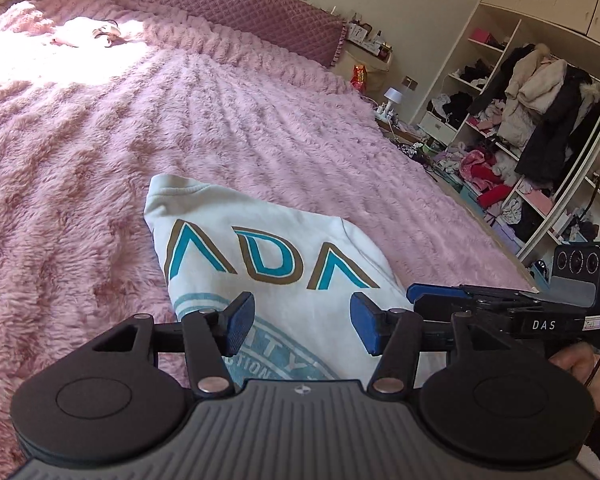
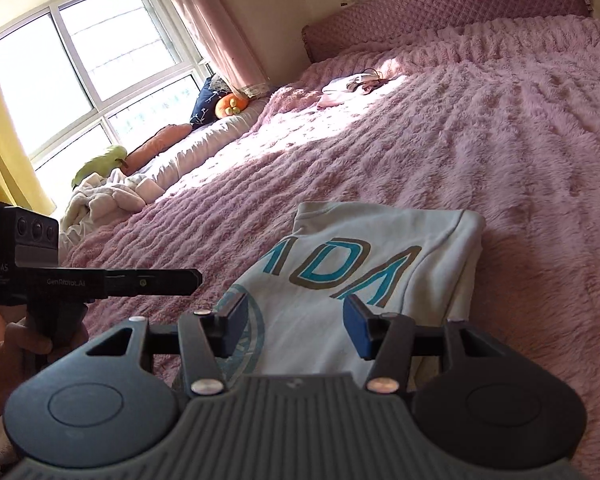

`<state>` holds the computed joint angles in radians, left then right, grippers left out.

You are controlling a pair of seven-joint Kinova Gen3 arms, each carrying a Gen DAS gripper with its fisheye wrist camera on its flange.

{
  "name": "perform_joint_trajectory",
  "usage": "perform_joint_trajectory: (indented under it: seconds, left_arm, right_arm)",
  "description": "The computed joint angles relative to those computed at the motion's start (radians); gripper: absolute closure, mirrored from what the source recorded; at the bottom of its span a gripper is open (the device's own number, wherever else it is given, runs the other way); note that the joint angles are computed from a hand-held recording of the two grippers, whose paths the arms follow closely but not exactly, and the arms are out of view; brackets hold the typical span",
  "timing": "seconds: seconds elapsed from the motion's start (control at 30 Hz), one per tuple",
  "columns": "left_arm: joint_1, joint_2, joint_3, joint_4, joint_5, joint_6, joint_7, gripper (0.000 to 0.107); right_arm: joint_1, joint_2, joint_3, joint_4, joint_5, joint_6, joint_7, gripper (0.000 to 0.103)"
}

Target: Fold small clothes

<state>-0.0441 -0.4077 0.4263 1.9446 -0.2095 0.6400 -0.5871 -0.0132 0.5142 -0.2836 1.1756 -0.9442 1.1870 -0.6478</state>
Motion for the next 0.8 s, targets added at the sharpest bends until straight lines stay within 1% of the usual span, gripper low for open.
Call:
perform_joint_trajectory:
  seconds: [0.13, 0.2, 0.3, 0.33, 0.4, 0.43, 0.5, 0.53, 0.57, 0.6, 0.7, 0.73, 0.8]
  left_arm:
    - [0.003, 0.015, -0.009, 0.043, 0.035, -0.034, 0.042, 0.043]
    - [-0.002, 0.011, -0.011, 0.091, 0.049, -0.083, 0.076, 0.043]
    - [0.02, 0.026, -0.052, 0.141, 0.072, -0.143, 0.065, 0.043]
    - [0.025, 0.027, -0.066, 0.159, 0.083, -0.166, 0.064, 0.043]
    - [0.017, 0.023, -0.065, 0.182, 0.098, -0.196, 0.076, 0.043]
    - [0.011, 0.021, -0.062, 0.181, 0.099, -0.194, 0.077, 0.043]
    - [-0.013, 0.01, -0.036, 0.168, 0.095, -0.175, 0.095, 0.043]
    - [-0.033, -0.001, -0.01, 0.157, 0.087, -0.158, 0.112, 0.043]
    - [-0.061, -0.015, 0.029, 0.137, 0.073, -0.13, 0.137, 0.043]
    - [-0.074, -0.027, 0.053, 0.124, 0.065, -0.112, 0.152, 0.043]
    - [-0.129, -0.084, 0.138, 0.114, 0.062, -0.099, 0.229, 0.043]
    - [-0.141, -0.1, 0.159, 0.116, 0.073, -0.099, 0.251, 0.043]
    - [-0.176, -0.123, 0.209, 0.113, 0.09, -0.081, 0.288, 0.043]
  right_arm:
    - [0.001, -0.015, 0.015, 0.057, 0.007, -0.023, -0.014, 0.053]
    - [0.002, -0.009, 0.02, 0.067, 0.011, -0.027, -0.029, 0.053]
    - [0.004, 0.012, 0.021, 0.071, 0.017, -0.037, -0.034, 0.055]
    - [0.005, 0.01, 0.02, 0.088, 0.017, -0.049, -0.031, 0.056]
    - [0.007, 0.011, 0.015, 0.111, 0.011, -0.07, -0.024, 0.056]
    - [0.007, 0.007, 0.014, 0.124, 0.006, -0.082, -0.025, 0.056]
    - [0.007, -0.003, 0.014, 0.133, -0.003, -0.092, -0.045, 0.056]
    - [0.007, -0.013, 0.016, 0.134, -0.007, -0.094, -0.069, 0.056]
    - [0.012, -0.023, 0.015, 0.14, -0.016, -0.095, -0.076, 0.054]
    - [0.019, -0.037, 0.014, 0.15, -0.025, -0.099, -0.074, 0.054]
    - [0.044, -0.084, 0.012, 0.185, -0.056, -0.096, -0.013, 0.051]
    - [0.049, -0.103, 0.018, 0.196, -0.057, -0.091, 0.006, 0.048]
    - [0.042, -0.131, 0.038, 0.214, -0.045, -0.09, 0.017, 0.048]
